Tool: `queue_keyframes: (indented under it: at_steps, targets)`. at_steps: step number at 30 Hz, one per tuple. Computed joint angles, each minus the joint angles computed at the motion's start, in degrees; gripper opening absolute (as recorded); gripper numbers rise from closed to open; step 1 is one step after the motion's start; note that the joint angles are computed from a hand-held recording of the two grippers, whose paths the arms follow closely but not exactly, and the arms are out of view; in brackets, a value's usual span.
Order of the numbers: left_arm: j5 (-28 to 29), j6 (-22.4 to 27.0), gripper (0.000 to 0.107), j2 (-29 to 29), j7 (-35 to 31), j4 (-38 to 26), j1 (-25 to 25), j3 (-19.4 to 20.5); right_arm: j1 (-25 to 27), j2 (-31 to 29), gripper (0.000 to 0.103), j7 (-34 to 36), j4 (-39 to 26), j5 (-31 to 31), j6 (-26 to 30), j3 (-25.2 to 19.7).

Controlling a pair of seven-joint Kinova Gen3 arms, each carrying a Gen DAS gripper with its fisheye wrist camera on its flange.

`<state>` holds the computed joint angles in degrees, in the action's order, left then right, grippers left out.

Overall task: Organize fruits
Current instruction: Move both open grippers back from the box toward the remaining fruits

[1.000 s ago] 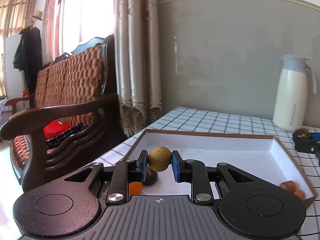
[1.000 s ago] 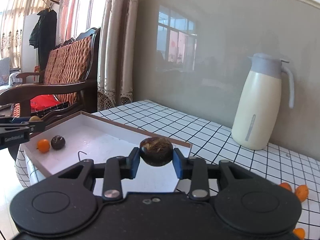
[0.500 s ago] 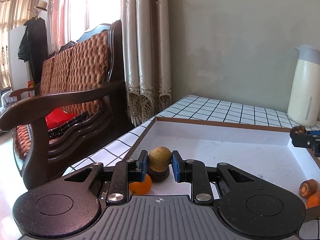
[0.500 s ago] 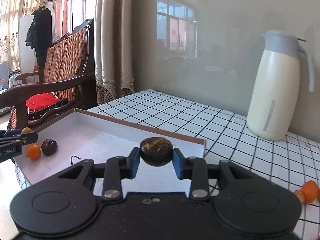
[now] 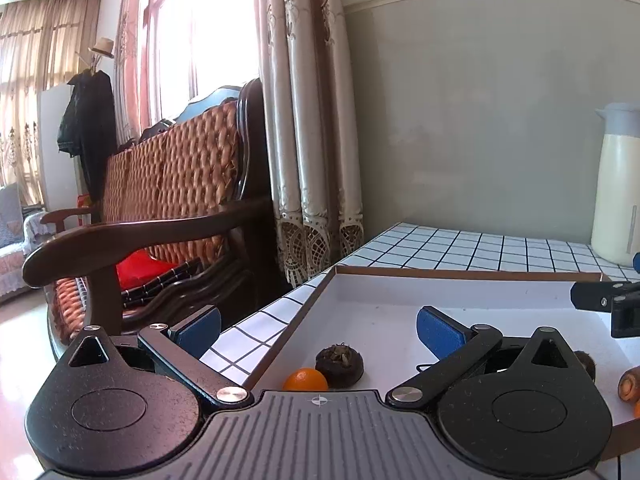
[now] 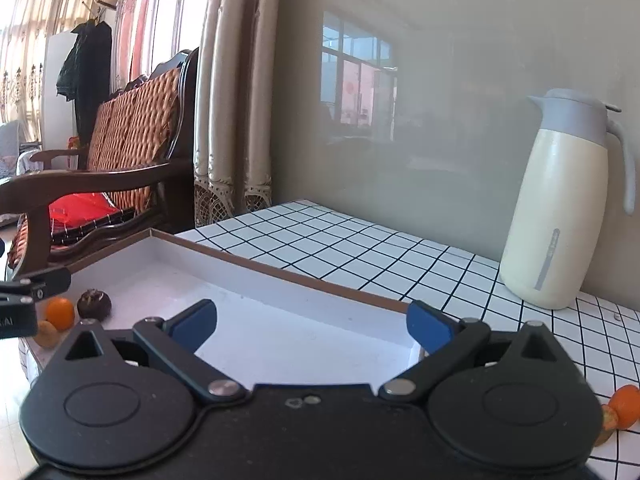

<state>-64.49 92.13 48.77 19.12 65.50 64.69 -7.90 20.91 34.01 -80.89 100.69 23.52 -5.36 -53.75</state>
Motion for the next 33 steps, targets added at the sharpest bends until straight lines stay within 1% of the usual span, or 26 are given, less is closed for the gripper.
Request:
queue_keyframes:
  at_steps: [4,8,13,16,19,21,25,28,33]
  targets:
    - [-0.4,0.4,0.103,-0.4,0.9,0.4,0.7,-0.2,0.2,-0.9,0.096,-0.6,0.3,-0.6,-0.4,0.6]
    - [-1.4,0.6,0.103,-0.6,1.6,0.0,1.9,0.1,4.0,-2.1,0.096,-2.2,2.2,0.8,-1.5,-1.5]
    - [-3.4,0.5,0.103,-0.1,1.0,-2.0,3.8,0.0,7.2,-5.8,0.096,-5.9,6.1,3.2,-5.4,-1.0]
    - [-3.9,0.0,0.103,0.6,-0.3,-4.2,4.9,0.0,11.2,-7.6,0.096,-8.9,9.1,5.3,-7.9,-2.2]
    - [-4.6,-0.3,0.103,1.7,-2.4,-6.6,6.2,-0.6,17.1,-8.0,0.096,-13.5,10.7,9.1,-7.5,-6.2]
    - [-4.9,-0.5,0.103,2.5,-4.1,-8.5,7.0,-1.1,19.8,-8.9,0.096,-15.6,12.2,10.8,-8.6,-7.0]
    - [-3.3,-0.8,0.103,4.2,-9.4,-13.4,7.7,-1.6,23.2,-11.7,0.096,-18.2,15.2,13.8,-12.7,-5.9]
    - [-3.0,-2.2,0.103,4.9,-10.0,-15.1,8.7,-3.0,24.5,-13.7,0.096,-19.8,16.9,15.8,-15.1,-3.7]
    - [-2.3,-4.1,0.103,7.2,-13.4,-20.0,9.4,-4.7,26.1,-16.2,0.096,-24.1,18.6,20.4,-17.0,-1.0]
